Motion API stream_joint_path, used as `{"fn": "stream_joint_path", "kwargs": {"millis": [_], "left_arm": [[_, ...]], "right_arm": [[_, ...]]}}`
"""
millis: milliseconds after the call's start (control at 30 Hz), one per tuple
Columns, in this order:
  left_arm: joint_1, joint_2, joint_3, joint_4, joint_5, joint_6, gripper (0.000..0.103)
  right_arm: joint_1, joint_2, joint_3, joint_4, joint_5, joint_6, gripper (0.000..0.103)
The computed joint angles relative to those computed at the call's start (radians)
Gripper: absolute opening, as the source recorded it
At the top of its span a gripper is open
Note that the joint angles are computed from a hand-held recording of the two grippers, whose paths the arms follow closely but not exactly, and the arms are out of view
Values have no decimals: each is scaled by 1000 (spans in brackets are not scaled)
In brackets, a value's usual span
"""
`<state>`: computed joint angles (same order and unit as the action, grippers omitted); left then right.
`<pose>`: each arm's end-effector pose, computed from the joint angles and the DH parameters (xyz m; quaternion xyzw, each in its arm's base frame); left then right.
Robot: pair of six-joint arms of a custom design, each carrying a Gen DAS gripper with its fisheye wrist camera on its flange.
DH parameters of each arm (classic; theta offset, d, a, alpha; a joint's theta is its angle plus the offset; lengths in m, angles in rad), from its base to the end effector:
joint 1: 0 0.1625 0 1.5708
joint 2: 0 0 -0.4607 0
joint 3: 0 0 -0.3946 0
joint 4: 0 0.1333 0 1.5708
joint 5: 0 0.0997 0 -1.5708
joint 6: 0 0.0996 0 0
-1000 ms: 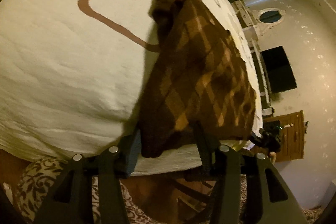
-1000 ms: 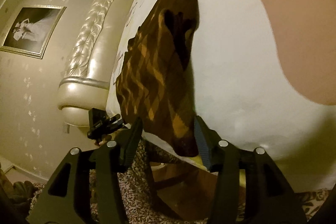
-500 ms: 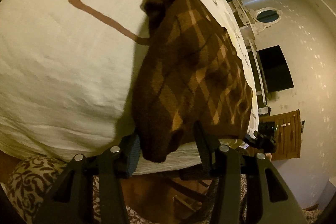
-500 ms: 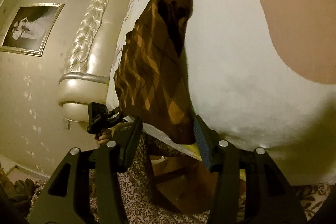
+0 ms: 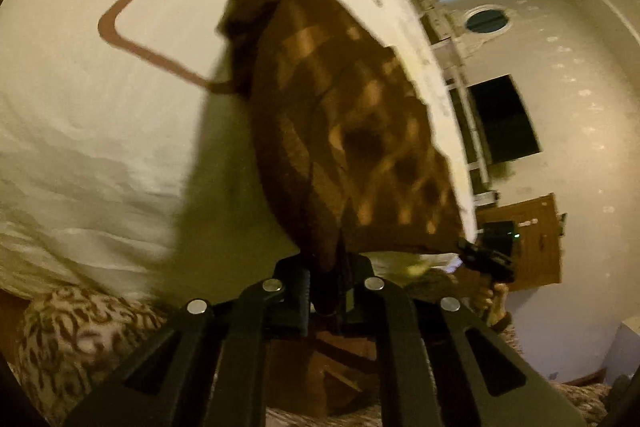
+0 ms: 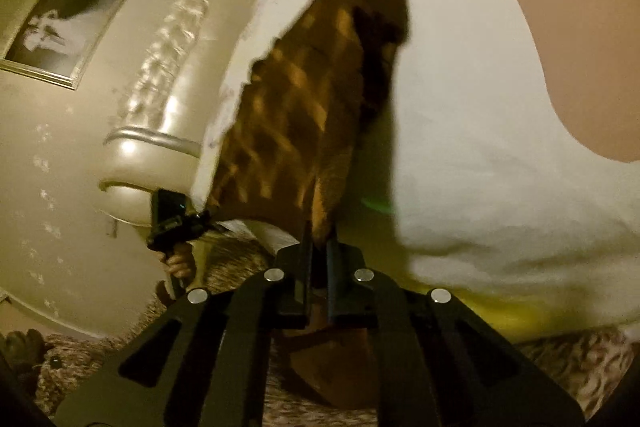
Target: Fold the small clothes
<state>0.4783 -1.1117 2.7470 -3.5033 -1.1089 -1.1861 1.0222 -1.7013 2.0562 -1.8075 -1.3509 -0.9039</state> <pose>-0.1847 -0.2959 0.1257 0.0789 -0.9601 0.2659 0.0362 -0.0751 -0.4201 0.3739 -0.1690 0.9778 -0.0288 0.1209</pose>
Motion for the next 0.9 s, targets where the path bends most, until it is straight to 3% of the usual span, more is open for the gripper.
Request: {"fn": "stream_joint_path", "kwargs": {"millis": [233,333,467,567,700,900], "left_arm": [[-160,-91,39,-72,109,-90,9],[-213,-163,25,-25,179,-149,9],[-233,-236,-24,43,258,-177,9],[-197,-238,-82,32,276,-133,9],[-84,-201,-185,20,247,-21,9],[147,-126,-357,56,148,111,9]], "right_arm": [[-21,-80,-34,159,144,-45,4],[-18,-94,-65,230,229,-51,4],[2,-94,-89,269,333,-24,4],[27,-78,-101,250,415,15,4],[82,-19,-117,140,475,109,4],[172,150,-152,-185,490,362,4]]}}
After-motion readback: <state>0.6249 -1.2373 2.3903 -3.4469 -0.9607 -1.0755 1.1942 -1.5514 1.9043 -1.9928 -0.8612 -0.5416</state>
